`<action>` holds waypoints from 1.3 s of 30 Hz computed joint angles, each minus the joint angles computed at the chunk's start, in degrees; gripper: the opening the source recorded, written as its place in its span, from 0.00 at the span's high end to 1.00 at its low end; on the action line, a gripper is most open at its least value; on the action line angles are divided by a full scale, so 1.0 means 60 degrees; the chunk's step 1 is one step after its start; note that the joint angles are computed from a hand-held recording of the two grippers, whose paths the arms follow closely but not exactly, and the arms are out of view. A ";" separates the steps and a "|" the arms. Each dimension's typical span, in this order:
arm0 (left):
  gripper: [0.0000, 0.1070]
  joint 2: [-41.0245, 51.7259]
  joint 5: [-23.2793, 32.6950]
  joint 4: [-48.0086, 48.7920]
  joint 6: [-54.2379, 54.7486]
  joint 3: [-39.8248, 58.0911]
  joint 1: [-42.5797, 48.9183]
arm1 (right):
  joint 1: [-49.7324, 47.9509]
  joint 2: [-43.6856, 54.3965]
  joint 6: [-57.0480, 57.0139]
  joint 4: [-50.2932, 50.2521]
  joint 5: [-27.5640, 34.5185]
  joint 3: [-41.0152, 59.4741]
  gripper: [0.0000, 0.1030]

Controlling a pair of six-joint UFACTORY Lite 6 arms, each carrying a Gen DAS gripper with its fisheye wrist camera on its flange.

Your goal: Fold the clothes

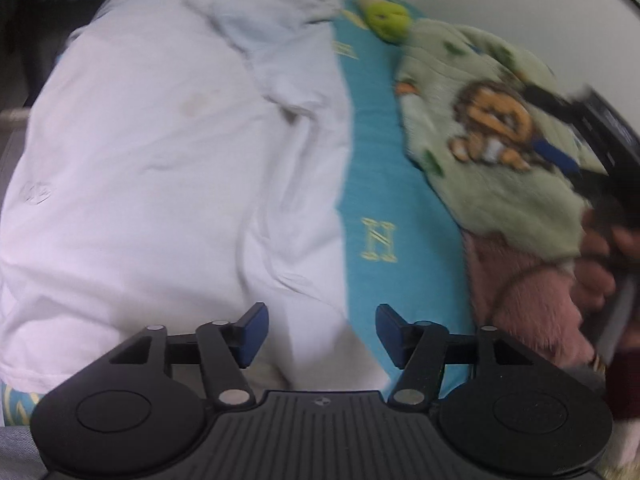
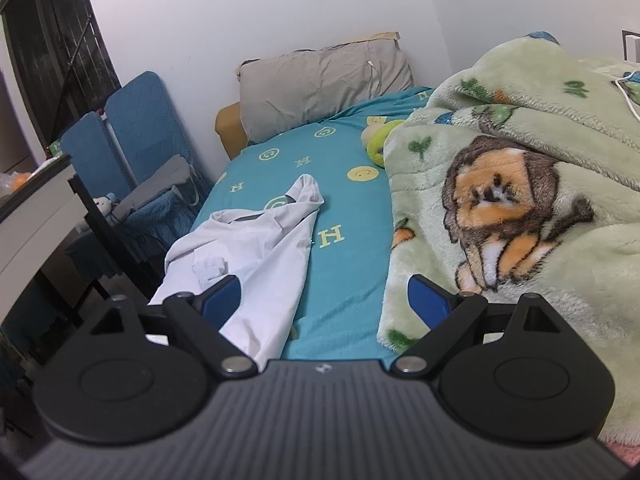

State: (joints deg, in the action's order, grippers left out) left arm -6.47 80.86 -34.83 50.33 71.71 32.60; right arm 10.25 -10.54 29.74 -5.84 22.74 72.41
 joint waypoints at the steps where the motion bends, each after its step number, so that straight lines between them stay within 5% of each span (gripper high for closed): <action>1: 0.30 -0.0461 -0.0119 0.0101 0.0171 -0.0397 -0.0227 | 0.0024 0.0019 0.0014 -0.0029 0.0003 0.0009 0.11; 5: 0.33 -0.2199 -0.1510 0.1250 0.0486 -0.2191 -0.1514 | 0.0065 -0.0005 -0.0086 -0.0006 -0.0006 -0.0035 0.11; 8: 0.64 -0.2838 -0.2596 0.2076 0.0709 -0.3063 -0.1856 | 0.0058 -0.0077 -0.0184 0.0091 -0.0003 -0.0099 0.11; 10: 0.86 -0.2684 -0.2153 0.1745 0.1279 -0.2830 -0.1141 | 0.0051 -0.0112 -0.0236 0.0158 -0.0004 -0.0127 0.11; 12: 0.92 -0.2085 -0.1040 0.1277 0.1819 -0.2079 0.0011 | 0.0058 -0.0113 -0.0241 0.0192 -0.0009 -0.0118 0.11; 16: 0.94 -0.0362 0.0550 0.1523 0.1524 -0.0065 0.1774 | 0.0077 0.0012 -0.0328 0.0308 0.0011 -0.0034 0.11; 22: 0.93 0.1282 0.0741 0.2818 0.0757 0.1744 0.2498 | 0.0354 0.0332 -0.0291 0.0216 0.0090 0.0122 0.11; 24: 0.85 0.1299 0.0843 0.2399 0.0901 0.2102 0.2642 | 0.0545 0.0420 -0.0118 -0.0074 0.0125 0.0112 0.11; 25: 0.72 0.1263 0.0897 0.2125 0.1001 0.2214 0.2653 | 0.0602 0.0456 -0.0193 -0.0025 0.0104 0.0097 0.11; 27: 0.52 0.0989 0.0837 0.1628 0.1164 0.2092 0.2437 | 0.0606 0.0515 -0.0803 0.0613 -0.0042 0.0038 0.11; 31: 0.43 0.0538 0.0375 0.0771 0.0793 0.1108 0.1750 | 0.0561 0.0863 -0.2923 0.3078 -0.0434 0.0152 0.20; 36: 0.50 0.0398 -0.1125 0.1091 0.0465 -0.0349 0.0798 | 0.0926 0.3158 -0.3962 0.3994 -0.0313 0.2047 0.23; 39: 0.52 0.0418 -0.0874 0.0666 0.1058 -0.0552 0.1269 | 0.1207 0.5266 -0.3869 0.3625 0.0226 0.4067 0.24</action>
State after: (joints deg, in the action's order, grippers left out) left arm -3.96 75.62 -30.83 56.68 68.40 40.22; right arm 17.49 21.06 6.53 15.91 24.10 96.82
